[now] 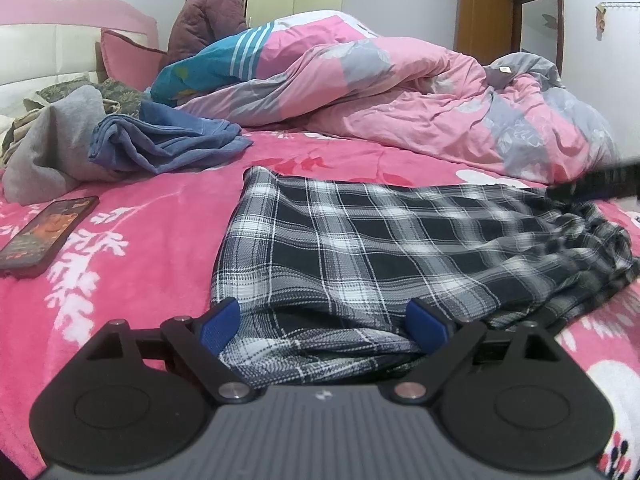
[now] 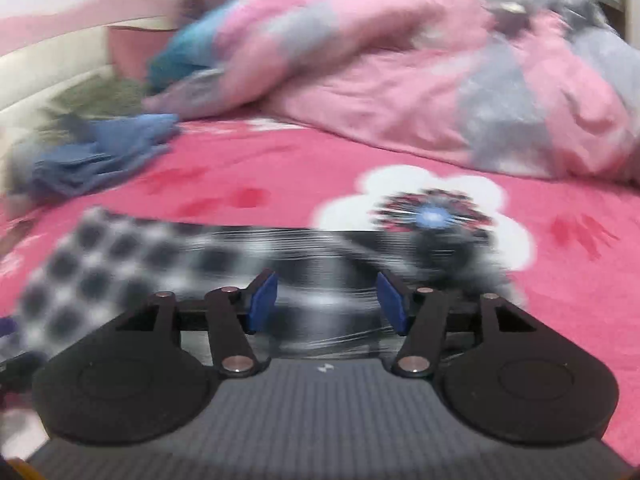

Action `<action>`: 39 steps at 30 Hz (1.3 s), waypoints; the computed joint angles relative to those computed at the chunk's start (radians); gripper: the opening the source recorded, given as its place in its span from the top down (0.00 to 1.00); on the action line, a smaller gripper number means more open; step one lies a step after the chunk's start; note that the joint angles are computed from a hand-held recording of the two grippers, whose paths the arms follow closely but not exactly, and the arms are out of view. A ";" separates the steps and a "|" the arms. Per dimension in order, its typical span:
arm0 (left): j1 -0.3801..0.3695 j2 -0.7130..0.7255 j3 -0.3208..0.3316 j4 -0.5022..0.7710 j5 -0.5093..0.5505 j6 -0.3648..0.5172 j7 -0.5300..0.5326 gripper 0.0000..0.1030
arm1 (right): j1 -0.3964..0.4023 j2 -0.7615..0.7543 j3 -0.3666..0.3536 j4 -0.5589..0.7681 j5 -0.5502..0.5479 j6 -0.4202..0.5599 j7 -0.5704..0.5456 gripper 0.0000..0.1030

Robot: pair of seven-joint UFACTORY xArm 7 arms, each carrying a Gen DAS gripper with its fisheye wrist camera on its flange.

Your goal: Fold clothes

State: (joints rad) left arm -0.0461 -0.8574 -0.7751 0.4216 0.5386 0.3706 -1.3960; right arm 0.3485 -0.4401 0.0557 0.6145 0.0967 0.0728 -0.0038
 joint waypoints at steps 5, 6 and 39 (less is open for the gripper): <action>-0.034 -0.053 -0.024 0.011 -0.004 0.086 -0.012 0.12 | 0.006 0.061 0.044 -0.036 -0.021 0.029 -0.014 0.36; -0.032 -0.077 -0.052 0.014 0.008 0.112 -0.022 0.12 | -0.036 0.058 0.085 -0.024 -0.045 0.041 0.026 0.36; -0.051 -0.211 -0.157 -0.118 0.040 -0.041 -0.097 0.12 | 0.231 0.782 0.151 0.912 0.002 0.339 -0.144 0.84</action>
